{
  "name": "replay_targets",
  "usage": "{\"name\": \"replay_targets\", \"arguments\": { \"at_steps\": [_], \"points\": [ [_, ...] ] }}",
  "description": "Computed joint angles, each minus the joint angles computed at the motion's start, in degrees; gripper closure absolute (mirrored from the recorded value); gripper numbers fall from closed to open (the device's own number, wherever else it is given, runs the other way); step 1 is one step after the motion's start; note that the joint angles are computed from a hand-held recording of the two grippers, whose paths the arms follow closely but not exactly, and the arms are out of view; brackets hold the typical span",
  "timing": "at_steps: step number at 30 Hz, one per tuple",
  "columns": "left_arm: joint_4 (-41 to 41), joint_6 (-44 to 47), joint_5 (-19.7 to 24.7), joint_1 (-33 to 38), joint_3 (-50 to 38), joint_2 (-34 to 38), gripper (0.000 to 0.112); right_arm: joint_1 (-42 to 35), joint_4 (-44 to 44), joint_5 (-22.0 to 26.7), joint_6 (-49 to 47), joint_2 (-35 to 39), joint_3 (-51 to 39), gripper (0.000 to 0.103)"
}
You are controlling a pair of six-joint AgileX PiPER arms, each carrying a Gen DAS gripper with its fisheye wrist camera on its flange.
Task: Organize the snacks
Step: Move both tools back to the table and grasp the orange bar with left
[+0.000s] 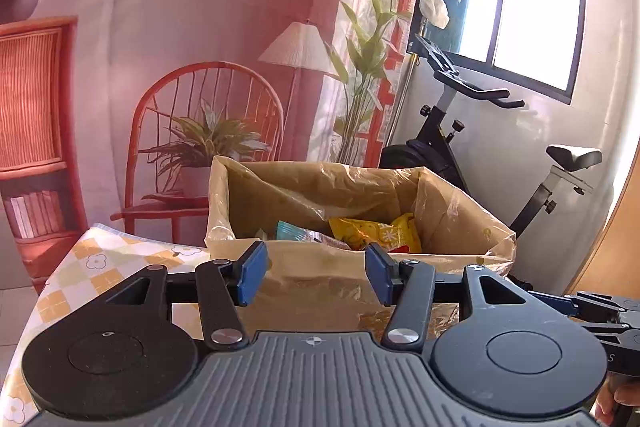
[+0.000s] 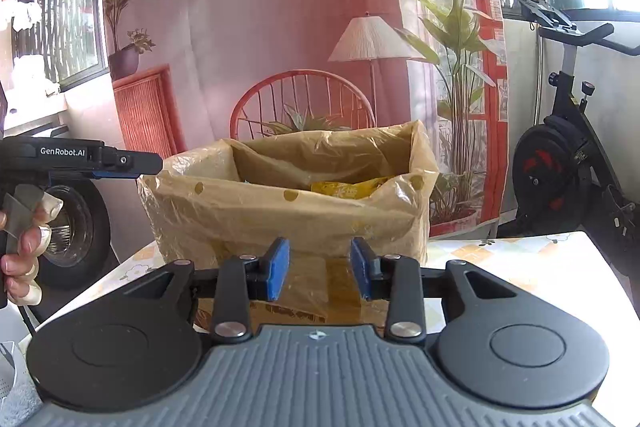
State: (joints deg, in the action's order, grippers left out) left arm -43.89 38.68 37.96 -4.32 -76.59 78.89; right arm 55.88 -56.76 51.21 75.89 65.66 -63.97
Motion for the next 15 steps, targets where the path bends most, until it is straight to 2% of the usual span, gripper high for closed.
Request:
{"name": "replay_targets", "arguments": {
  "at_steps": [5,11,15],
  "points": [
    [1.5,-2.9,-0.7,0.9,5.0,-1.8,0.056,1.0,6.2,3.4,0.8,-1.2,3.3,0.066],
    [5.6,-6.9,-3.2,1.1,12.0,-2.6,0.056,-6.2,26.2,3.0,-14.1,2.6,4.9,0.066],
    [3.6,-5.8,-2.2,3.2,14.5,-1.9,0.056,-4.0,27.5,6.6,-14.7,4.9,6.6,0.066]
  ]
}}
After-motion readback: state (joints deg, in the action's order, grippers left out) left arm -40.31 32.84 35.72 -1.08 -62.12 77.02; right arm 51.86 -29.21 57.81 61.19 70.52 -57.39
